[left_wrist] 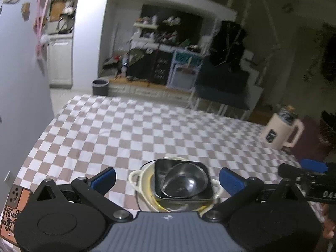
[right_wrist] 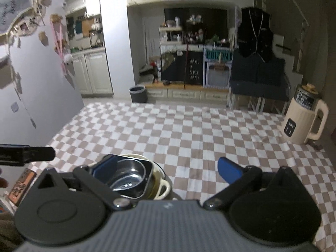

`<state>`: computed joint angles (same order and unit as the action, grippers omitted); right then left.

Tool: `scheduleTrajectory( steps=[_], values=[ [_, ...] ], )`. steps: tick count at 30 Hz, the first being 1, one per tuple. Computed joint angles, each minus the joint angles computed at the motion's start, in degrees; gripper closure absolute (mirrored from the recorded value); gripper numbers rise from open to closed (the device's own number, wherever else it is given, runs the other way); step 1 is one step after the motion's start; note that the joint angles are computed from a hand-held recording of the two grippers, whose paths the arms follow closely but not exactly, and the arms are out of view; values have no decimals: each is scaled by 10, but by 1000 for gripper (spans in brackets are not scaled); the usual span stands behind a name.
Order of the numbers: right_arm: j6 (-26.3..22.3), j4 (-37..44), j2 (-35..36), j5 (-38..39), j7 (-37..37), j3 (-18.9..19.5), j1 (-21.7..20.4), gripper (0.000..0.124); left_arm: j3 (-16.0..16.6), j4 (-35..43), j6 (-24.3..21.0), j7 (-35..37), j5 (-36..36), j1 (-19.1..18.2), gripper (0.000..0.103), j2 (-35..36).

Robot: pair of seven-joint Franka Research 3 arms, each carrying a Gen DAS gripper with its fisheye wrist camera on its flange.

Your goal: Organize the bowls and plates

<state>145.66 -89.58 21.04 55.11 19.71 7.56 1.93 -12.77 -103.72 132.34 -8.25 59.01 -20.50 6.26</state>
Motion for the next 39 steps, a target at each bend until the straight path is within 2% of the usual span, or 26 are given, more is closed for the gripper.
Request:
scheduleTrajectory(
  steps=[2, 3, 5, 6, 7, 11, 13, 18, 24, 27, 39],
  values=[
    [16, -57, -41, 69, -69, 12, -19, 22, -6, -5, -16, -9, 20, -10, 0, -6],
    [15, -57, -41, 71, -69, 7, -14, 22, -11, -5, -34, -10, 28, -17, 0, -7],
    [19, -91, -66, 117, -113, 5, -18, 22, -17, -2, -62, -7, 37, -26, 0, -4],
    [8, -114, -82, 155, -146, -10, -13, 22, -20, 0, -80, -3, 37, -32, 0, -1],
    [15, -118, -83, 156, -145, -4, -17, 22, -22, 0, -91, -3, 40, -36, 0, 1],
    [13, -158, -105, 189, -179, -26, -7, 22, -26, -16, -108, -12, 55, -49, 0, -3],
    [35, -184, -116, 218, -219, -31, -1, 22, -28, -22, -117, -18, 61, -53, 0, -4],
    [47, -210, -127, 247, -245, -45, 10, 22, -35, -34, -133, -25, 76, -63, 0, -5],
    [54, -237, -142, 284, -286, -53, 19, 22, -39, -32, -176, -30, 91, -81, 0, 6],
    [58, -253, -151, 306, -319, -56, 24, 22, -39, -36, -181, -37, 96, -85, 0, 5],
    [69, -266, -149, 349, -370, -63, 33, 22, -42, -47, -197, -39, 89, -93, 0, 8]
  ],
)
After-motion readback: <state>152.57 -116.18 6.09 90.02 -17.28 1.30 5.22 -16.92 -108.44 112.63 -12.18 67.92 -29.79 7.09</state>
